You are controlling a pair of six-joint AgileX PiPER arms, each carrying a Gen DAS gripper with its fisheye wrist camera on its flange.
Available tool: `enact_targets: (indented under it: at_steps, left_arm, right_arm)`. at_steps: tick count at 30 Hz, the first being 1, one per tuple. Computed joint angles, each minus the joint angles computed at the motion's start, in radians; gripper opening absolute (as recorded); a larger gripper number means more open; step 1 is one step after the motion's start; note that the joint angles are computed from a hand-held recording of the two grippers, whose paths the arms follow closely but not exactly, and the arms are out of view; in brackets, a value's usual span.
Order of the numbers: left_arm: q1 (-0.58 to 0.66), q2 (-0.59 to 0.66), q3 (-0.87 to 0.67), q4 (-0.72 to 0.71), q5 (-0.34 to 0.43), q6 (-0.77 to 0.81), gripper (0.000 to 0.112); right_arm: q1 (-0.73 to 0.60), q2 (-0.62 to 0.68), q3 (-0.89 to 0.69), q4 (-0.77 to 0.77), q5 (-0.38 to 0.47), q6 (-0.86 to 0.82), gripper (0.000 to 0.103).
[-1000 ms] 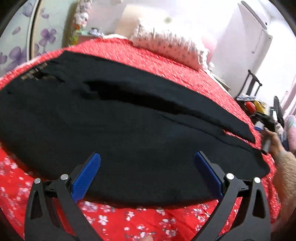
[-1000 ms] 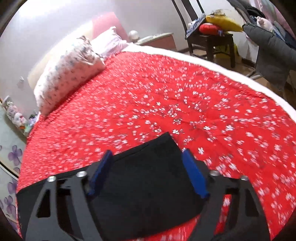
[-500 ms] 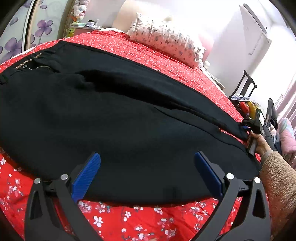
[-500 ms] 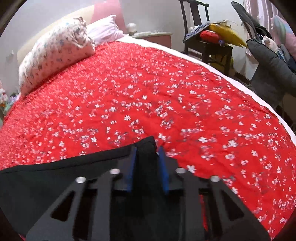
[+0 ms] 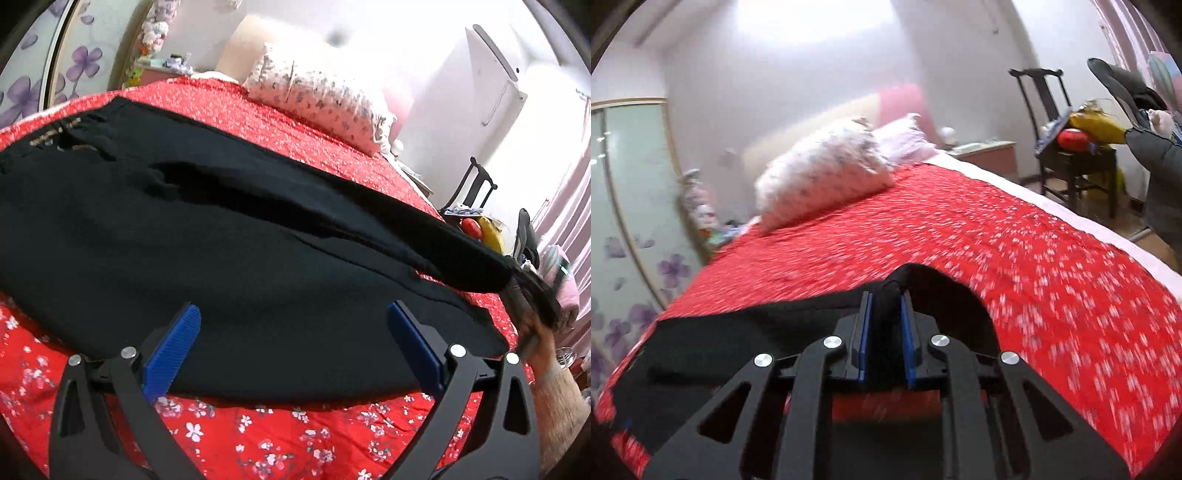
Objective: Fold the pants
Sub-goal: 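Lift the hems with the right tool and carry them toward the waistband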
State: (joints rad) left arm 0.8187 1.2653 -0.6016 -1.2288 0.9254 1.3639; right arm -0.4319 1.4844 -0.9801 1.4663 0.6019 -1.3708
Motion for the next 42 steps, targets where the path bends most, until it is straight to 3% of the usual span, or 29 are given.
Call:
enact_targets:
  at_steps: [3,6,9,11,13,18,20,23,28,33,34,35,37,39,42]
  left_arm:
    - [0.014,-0.044,0.015,-0.022,0.0,0.023,0.101]
    - [0.028,-0.075,0.023,-0.039,0.004,0.027,0.101]
    - [0.052,-0.08,0.022,-0.039,0.017,0.009,0.101]
    - [0.069,-0.076,0.012,-0.025,0.03,-0.021,0.101]
    - [0.089,-0.07,0.0,-0.013,0.049,-0.045,0.101]
    - [0.119,-0.067,-0.004,-0.002,0.066,-0.048,0.101]
    - [0.121,-0.079,-0.002,0.003,0.061,-0.037,0.101]
    - [0.135,-0.101,0.009,-0.001,0.067,-0.013,0.101]
    - [0.179,-0.11,0.009,0.001,0.114,0.01,0.101]
    - [0.193,-0.09,-0.008,0.012,0.124,-0.004,0.101]
    - [0.192,-0.086,-0.011,0.014,0.124,-0.009,0.101]
    - [0.191,-0.08,-0.015,0.017,0.124,-0.019,0.101]
    - [0.187,-0.071,-0.023,0.024,0.126,-0.034,0.101]
    - [0.19,-0.064,-0.026,0.026,0.136,-0.033,0.101]
    - [0.2,-0.047,-0.033,0.022,0.155,-0.016,0.101]
  right_arm:
    - [-0.063,-0.1,0.1,-0.191,0.038,0.156,0.014]
    - [-0.028,-0.113,0.134,-0.491,-0.007,0.422,0.015]
    - [0.041,-0.151,0.137,-0.791,0.019,0.714,0.018]
    - [0.076,-0.2,0.133,-0.914,0.035,0.862,0.035]
    - [0.044,-0.246,0.112,-0.902,0.097,0.938,0.049]
    - [-0.114,-0.265,0.109,-0.535,0.312,0.919,0.049]
    - [-0.11,-0.242,0.123,-0.473,0.347,0.978,0.048]
    - [-0.019,-0.182,0.122,-0.485,0.301,1.154,0.048]
    - [0.093,-0.13,0.125,-0.566,0.119,1.41,0.048]
    - [0.173,-0.065,0.124,-0.579,-0.018,1.545,0.048]
    - [0.196,-0.059,0.116,-0.613,-0.049,1.58,0.046]
    - [0.215,-0.049,0.108,-0.644,-0.077,1.611,0.032]
    - [0.23,-0.035,0.108,-0.624,-0.142,1.561,0.009]
    - [0.25,-0.05,0.114,-0.615,-0.198,1.496,0.006]
    - [0.265,-0.127,0.154,-0.43,-0.296,1.227,0.005]
